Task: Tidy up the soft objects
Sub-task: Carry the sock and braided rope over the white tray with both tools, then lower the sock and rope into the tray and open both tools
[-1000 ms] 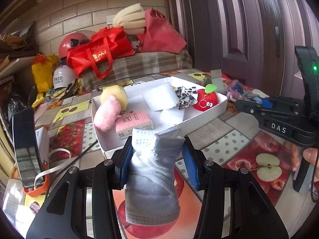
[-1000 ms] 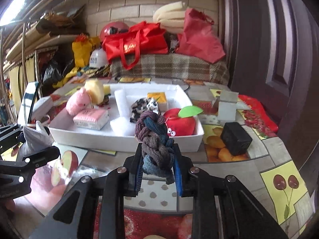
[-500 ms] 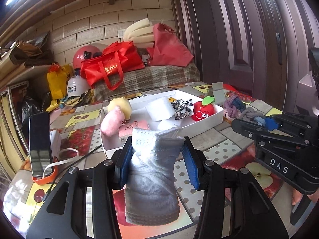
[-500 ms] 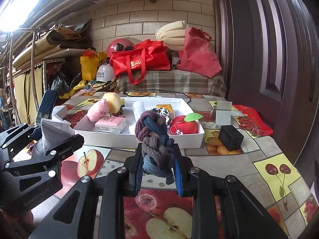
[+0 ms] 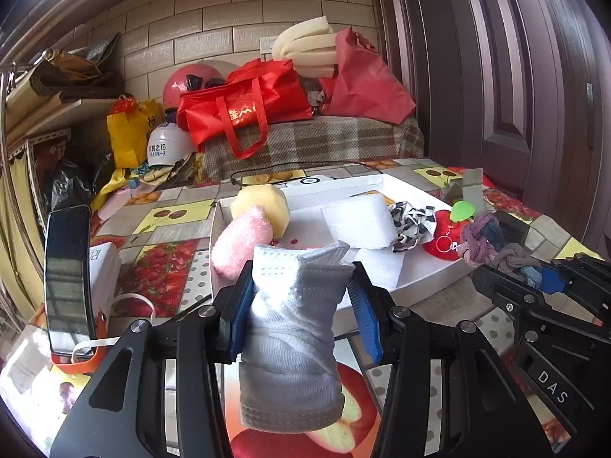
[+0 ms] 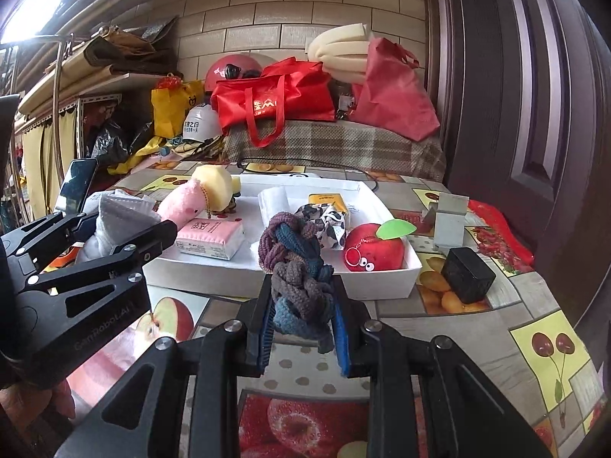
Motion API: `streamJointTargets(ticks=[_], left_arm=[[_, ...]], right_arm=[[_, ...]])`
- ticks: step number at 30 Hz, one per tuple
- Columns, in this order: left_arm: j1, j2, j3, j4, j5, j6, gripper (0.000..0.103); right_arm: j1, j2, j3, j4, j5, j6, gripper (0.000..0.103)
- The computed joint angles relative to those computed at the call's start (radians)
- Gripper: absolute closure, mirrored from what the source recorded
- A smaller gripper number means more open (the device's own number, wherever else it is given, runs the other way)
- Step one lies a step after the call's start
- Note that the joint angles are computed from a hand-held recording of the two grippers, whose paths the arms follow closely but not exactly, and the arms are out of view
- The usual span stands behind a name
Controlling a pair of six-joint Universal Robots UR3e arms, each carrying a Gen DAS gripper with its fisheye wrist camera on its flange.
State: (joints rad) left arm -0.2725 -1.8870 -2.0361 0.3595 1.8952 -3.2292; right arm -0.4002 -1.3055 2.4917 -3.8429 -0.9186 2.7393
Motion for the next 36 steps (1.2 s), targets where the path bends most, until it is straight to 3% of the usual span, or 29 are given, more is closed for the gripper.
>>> streamJointTargets(ticks=[7,12,17,21,27,31,36], left_arm=[[0.053,-0.039,0.103,-0.116,-0.044,-0.019,0.056],[0.098,-0.065,0.164,-0.169,-0.094,-0.035,0.056],[0.135,-0.107,0.249,-0.231,-0.117,-0.039,0.056],[0.171,-0.144,0.325,-0.294,-0.153,-0.054,0.056],[0.183,-0.203,0.434,-0.368,-0.137,-0.064,0.056],[0.175,-0.244,0.505,-0.407,-0.104,-0.056,0.056],[0.166,-0.275,0.566,-0.457,-0.083,-0.040,0.056]], right_arm=[[0.068,0.061,-0.216,0.229,-0.006,0.063,0.077],[0.128,0.108,-0.309,0.275,-0.023,0.080,0.077],[0.225,0.170,-0.428,0.311,-0.103,0.074,0.077],[0.266,0.227,-0.568,0.419,-0.148,0.096,0.077],[0.312,0.306,-0.722,0.463,-0.273,0.172,0.077],[0.309,0.338,-0.786,0.485,-0.296,0.215,0.077],[0.339,0.347,-0.794,0.463,-0.334,0.169,0.077]])
